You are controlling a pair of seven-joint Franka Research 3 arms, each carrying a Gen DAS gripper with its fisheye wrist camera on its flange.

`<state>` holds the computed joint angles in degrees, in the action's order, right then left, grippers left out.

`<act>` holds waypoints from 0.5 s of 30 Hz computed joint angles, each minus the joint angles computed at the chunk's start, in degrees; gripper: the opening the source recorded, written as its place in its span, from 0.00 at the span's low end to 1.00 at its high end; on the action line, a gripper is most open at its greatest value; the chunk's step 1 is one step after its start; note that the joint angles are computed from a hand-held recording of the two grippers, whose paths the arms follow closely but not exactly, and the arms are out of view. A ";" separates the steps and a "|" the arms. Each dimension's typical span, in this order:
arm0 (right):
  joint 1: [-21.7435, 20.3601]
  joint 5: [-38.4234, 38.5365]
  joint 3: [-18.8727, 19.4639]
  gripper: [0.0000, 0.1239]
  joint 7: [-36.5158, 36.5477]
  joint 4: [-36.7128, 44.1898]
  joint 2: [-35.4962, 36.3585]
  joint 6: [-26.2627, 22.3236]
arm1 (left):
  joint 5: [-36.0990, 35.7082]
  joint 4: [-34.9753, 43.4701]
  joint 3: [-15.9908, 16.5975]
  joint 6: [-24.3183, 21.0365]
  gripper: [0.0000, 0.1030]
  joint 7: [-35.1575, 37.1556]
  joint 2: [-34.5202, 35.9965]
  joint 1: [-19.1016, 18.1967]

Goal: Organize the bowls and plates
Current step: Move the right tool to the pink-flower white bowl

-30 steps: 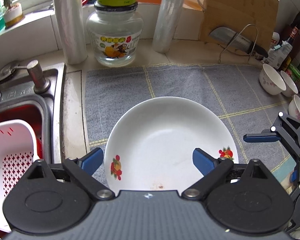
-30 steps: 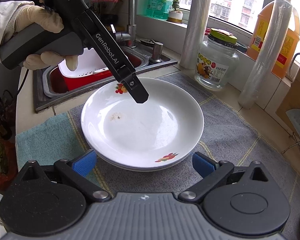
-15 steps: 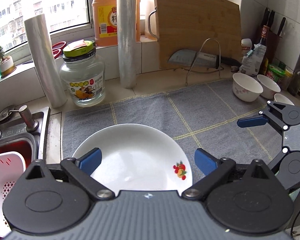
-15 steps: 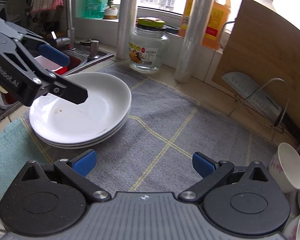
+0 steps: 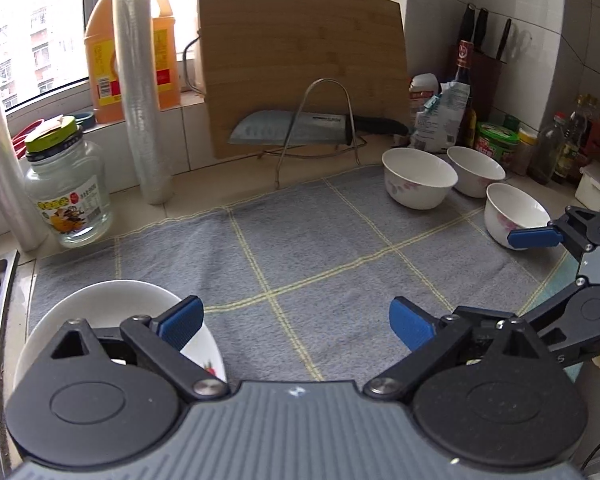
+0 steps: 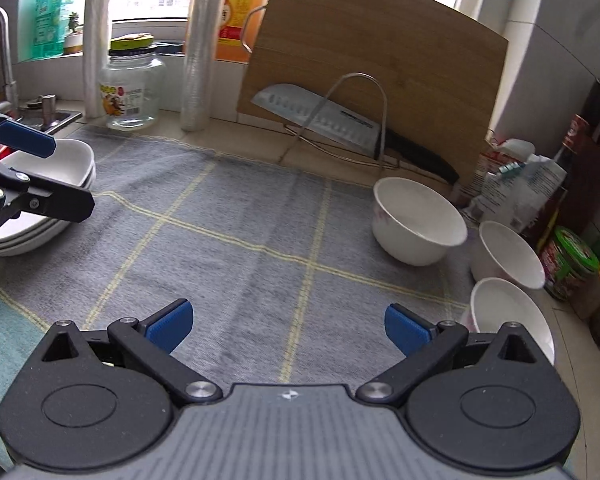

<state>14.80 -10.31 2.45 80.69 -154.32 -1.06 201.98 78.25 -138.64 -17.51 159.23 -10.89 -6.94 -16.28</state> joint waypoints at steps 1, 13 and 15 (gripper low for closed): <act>-0.84 -4.40 -1.64 0.83 3.35 -0.22 -0.40 -0.06 | -0.75 0.97 -0.34 -0.47 0.96 0.21 0.96 -0.33; -20.43 -57.05 -9.05 0.83 33.74 11.36 5.93 6.76 | -1.59 20.19 0.86 -3.72 0.96 2.02 19.47 -9.61; -23.78 -65.19 -9.15 0.83 38.74 15.93 8.69 8.89 | -2.89 24.34 1.74 -4.54 0.96 3.26 23.12 -11.66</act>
